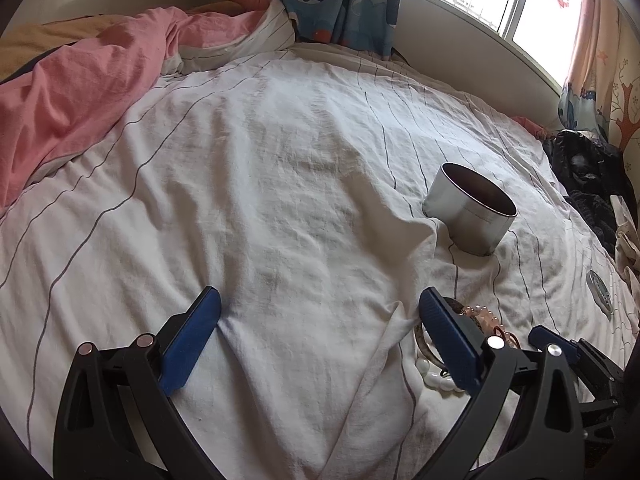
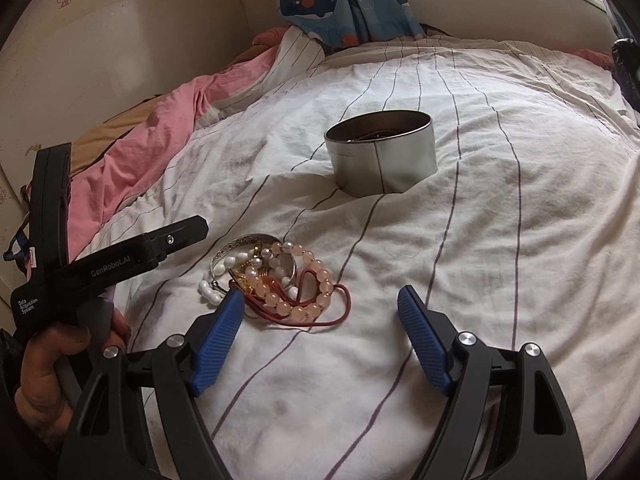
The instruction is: Organize jewelry
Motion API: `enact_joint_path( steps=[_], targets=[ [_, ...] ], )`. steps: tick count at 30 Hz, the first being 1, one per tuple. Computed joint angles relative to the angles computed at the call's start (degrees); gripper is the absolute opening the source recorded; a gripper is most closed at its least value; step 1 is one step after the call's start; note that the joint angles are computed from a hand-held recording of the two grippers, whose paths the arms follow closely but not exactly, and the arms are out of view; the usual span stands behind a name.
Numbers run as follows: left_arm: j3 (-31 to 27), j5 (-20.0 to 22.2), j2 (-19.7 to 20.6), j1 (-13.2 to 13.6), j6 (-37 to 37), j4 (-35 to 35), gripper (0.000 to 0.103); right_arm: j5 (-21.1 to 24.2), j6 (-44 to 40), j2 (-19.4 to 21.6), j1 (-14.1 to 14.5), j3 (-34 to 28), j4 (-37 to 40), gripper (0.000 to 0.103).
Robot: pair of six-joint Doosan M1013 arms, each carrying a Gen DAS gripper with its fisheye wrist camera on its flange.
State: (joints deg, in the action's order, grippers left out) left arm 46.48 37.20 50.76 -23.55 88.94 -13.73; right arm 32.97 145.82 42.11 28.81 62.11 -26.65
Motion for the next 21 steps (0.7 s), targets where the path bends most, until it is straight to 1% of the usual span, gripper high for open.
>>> enact_joint_path(
  steps=[1,2,3,4,5,7,11,12,13,14,16,17,18,19,20,21],
  targets=[
    [0.0,0.1,0.0,0.0,0.0,0.1,0.095,0.7,-2.3,0.3,0.1,-0.7,0.9,0.075],
    [-0.1,0.2,0.0,0.0,-0.1,0.3,0.095,1.1,-3.8,0.5,0.3,-1.1,1.2,0.064],
    [-0.1,0.2,0.0,0.0,-0.2,0.5,0.095,1.2,-5.2,0.7,0.4,-1.4,1.8,0.05],
    [-0.1,0.1,0.0,0.0,-0.1,0.2,0.095,1.4,-6.0,0.9,0.4,-1.7,2.5,0.028],
    [0.0,0.0,0.0,0.0,0.1,-0.1,0.095,1.0,-5.4,0.7,0.4,-1.4,2.1,0.017],
    [-0.1,0.1,0.1,0.0,0.1,-0.3,0.095,-0.8,-1.4,-0.2,0.3,0.3,0.3,0.006],
    [-0.2,0.2,0.1,0.0,0.1,-0.3,0.095,-6.3,15.0,-3.3,-0.1,6.1,-7.8,0.005],
    [-0.2,0.2,0.1,0.0,0.0,-0.3,0.095,-7.5,18.0,-4.0,-0.3,7.3,-9.3,0.005],
    [-0.2,0.2,0.1,0.0,0.0,-0.3,0.095,-8.2,18.3,-4.3,-0.4,7.8,-8.9,0.005],
    [-0.2,0.2,0.1,0.0,0.1,-0.4,0.095,-8.7,16.8,-4.4,-0.5,7.8,-7.4,0.005],
    [-0.2,0.1,0.1,0.2,0.3,-1.1,0.095,-9.4,8.8,-3.7,-0.4,6.4,-2.1,0.005],
    [0.0,-0.2,0.0,0.2,0.4,-1.7,0.095,-8.7,4.3,-3.1,-0.1,5.1,0.1,0.012],
    [0.2,-0.5,-0.1,0.4,0.5,-2.5,0.095,-7.8,0.3,-2.5,0.2,3.8,1.8,0.024],
    [0.4,-0.7,-0.2,0.5,0.4,-3.2,0.095,-6.3,-1.5,-1.7,0.8,2.3,0.9,0.051],
    [0.6,-0.9,-0.2,0.6,0.5,-4.0,0.095,-5.1,-3.3,-1.1,1.2,1.1,0.3,0.056],
    [0.8,-1.1,-0.3,0.7,0.6,-4.6,0.095,-3.8,-6.7,-0.5,1.4,-0.3,1.9,0.056]
  ],
)
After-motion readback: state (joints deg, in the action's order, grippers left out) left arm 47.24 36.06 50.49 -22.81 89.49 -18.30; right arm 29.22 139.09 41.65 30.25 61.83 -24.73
